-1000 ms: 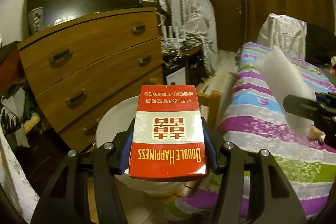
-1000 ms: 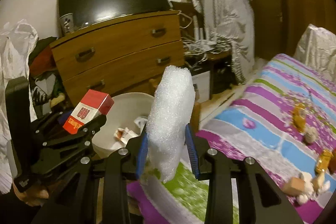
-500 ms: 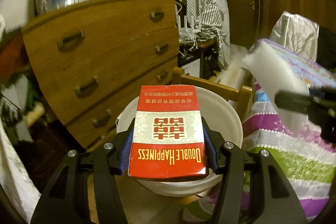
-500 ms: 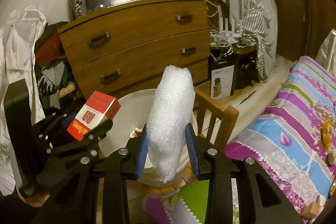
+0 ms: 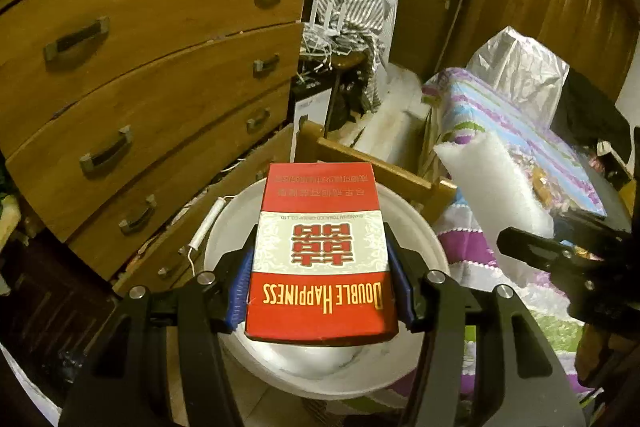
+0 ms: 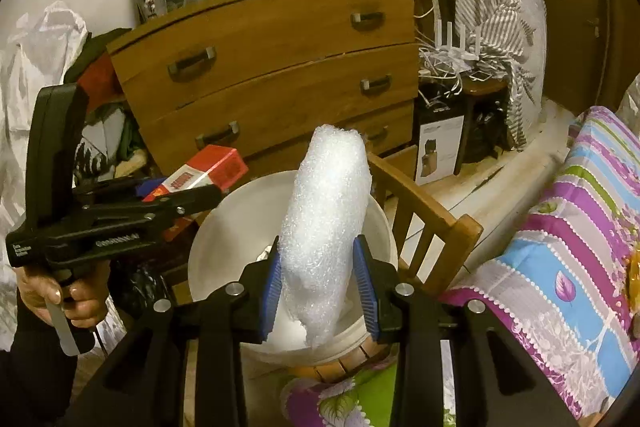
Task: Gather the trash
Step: 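Open both tools to drop the box and foam roll into the bucket, then move both tools back toward the trash on the bedspread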
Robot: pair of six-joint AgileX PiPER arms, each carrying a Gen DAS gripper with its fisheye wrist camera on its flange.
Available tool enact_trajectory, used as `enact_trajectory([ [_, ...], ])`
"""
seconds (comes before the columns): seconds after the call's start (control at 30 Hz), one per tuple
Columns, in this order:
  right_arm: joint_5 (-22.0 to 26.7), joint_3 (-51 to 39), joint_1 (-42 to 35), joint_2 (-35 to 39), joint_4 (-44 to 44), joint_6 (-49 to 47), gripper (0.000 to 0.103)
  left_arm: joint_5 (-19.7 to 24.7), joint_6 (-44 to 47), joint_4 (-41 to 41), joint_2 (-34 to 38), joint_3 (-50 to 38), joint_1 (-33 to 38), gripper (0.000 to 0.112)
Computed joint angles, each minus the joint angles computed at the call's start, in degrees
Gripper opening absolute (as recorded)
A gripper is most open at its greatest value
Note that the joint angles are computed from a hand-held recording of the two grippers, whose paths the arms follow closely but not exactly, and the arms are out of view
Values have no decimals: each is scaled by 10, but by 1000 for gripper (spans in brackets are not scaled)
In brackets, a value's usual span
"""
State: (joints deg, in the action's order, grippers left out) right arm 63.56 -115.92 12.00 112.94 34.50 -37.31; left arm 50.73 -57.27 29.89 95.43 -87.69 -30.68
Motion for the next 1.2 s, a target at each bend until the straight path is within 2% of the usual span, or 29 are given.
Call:
enact_trajectory([
  [0.13,25,-35,6,33,-6,5,37,-21,34,-47,16,10,27,57],
  [0.2,17,-36,11,40,-15,10,48,-25,40,-69,19,18,39,68],
  [0.23,14,-32,11,40,-12,7,52,-37,40,-78,15,31,47,70],
  [0.33,12,-26,9,42,-1,3,52,-55,39,-94,6,54,55,70],
  [0.53,-5,8,2,23,11,-11,52,-61,28,-86,-2,67,49,70],
  [0.73,-44,90,-30,-25,51,-41,52,-59,8,-78,2,58,25,70],
  [0.8,-76,145,-48,-58,70,-67,52,-60,-7,-68,4,55,11,70],
  [0.93,-149,250,-92,-125,112,-131,52,-22,-60,-6,32,16,-39,70],
  [1.0,-209,320,-118,-169,148,-187,52,-3,-88,27,47,-6,-66,70],
  [1.07,-249,378,-148,-204,193,-253,53,21,-126,74,66,-31,-100,77],
  [1.2,-268,459,-236,-248,302,-383,58,73,-151,135,125,-110,-161,78],
])
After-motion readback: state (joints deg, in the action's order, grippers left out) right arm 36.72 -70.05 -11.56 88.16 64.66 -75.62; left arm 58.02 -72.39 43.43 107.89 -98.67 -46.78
